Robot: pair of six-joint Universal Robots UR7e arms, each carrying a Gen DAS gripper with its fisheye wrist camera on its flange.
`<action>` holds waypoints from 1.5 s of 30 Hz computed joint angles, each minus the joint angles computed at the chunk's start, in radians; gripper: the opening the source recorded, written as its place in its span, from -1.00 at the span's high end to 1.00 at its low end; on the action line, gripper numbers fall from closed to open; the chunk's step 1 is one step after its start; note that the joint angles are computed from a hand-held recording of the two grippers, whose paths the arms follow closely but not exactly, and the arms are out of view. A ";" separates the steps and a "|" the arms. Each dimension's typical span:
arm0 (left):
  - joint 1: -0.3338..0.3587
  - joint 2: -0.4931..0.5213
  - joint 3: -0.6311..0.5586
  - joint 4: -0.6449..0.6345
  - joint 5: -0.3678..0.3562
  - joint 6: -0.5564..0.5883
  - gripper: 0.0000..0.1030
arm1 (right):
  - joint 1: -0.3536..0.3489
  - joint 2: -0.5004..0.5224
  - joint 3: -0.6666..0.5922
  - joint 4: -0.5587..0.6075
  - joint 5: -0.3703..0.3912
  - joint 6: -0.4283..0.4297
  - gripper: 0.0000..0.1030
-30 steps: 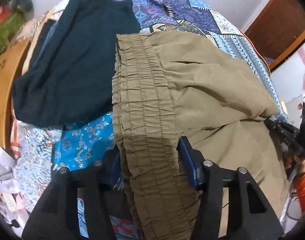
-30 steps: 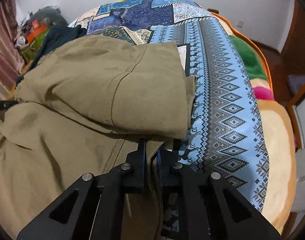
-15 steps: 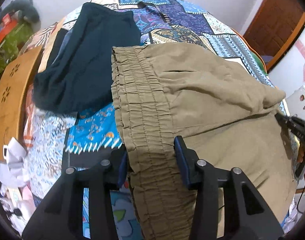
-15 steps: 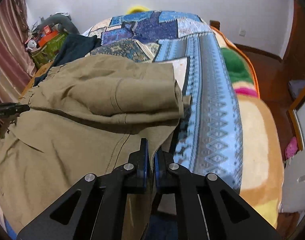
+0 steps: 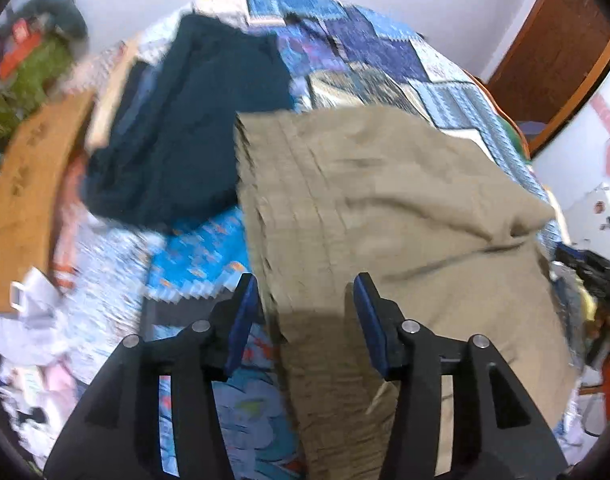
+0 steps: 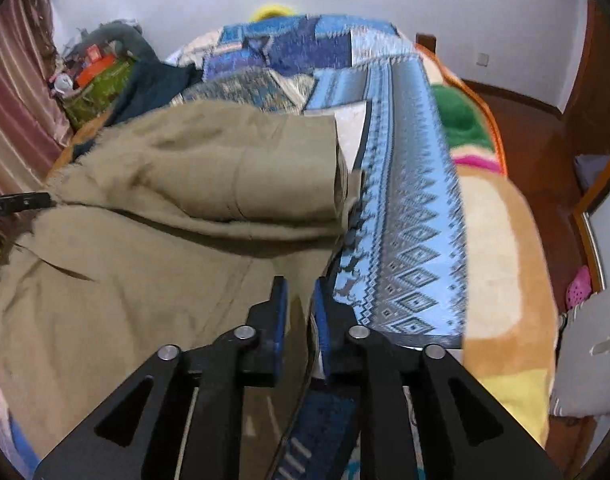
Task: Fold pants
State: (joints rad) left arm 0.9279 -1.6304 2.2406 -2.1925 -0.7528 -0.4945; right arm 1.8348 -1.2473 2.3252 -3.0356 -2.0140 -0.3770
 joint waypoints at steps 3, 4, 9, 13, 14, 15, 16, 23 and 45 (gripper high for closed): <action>-0.015 0.007 -0.022 -0.005 0.049 0.017 -0.19 | 0.007 -0.017 -0.005 -0.029 0.031 -0.013 0.36; -0.013 0.014 -0.030 -0.012 0.056 0.023 -0.22 | 0.008 -0.013 -0.011 -0.043 0.037 -0.019 0.31; 0.031 0.093 -0.091 -0.040 0.054 0.064 -0.37 | -0.009 0.047 -0.064 -0.080 0.046 -0.026 0.04; 0.094 0.165 -0.136 -0.017 0.007 0.090 -0.37 | -0.044 0.099 -0.112 -0.045 0.067 -0.009 0.04; 0.098 0.171 -0.132 -0.019 0.004 0.092 -0.37 | -0.051 0.104 -0.119 -0.033 0.086 -0.004 0.04; 0.106 0.180 -0.132 -0.027 -0.002 0.099 -0.37 | -0.056 0.102 -0.118 -0.022 0.099 -0.001 0.07; 0.115 0.185 -0.132 -0.040 -0.015 0.110 -0.37 | -0.060 0.106 -0.125 -0.008 0.117 -0.001 0.14; 0.109 0.191 -0.109 -0.099 -0.012 0.175 -0.08 | -0.046 0.126 -0.142 0.020 0.114 -0.049 0.88; 0.096 0.176 -0.024 -0.217 0.105 0.142 -0.01 | -0.027 0.282 -0.257 0.005 -0.067 -0.092 0.91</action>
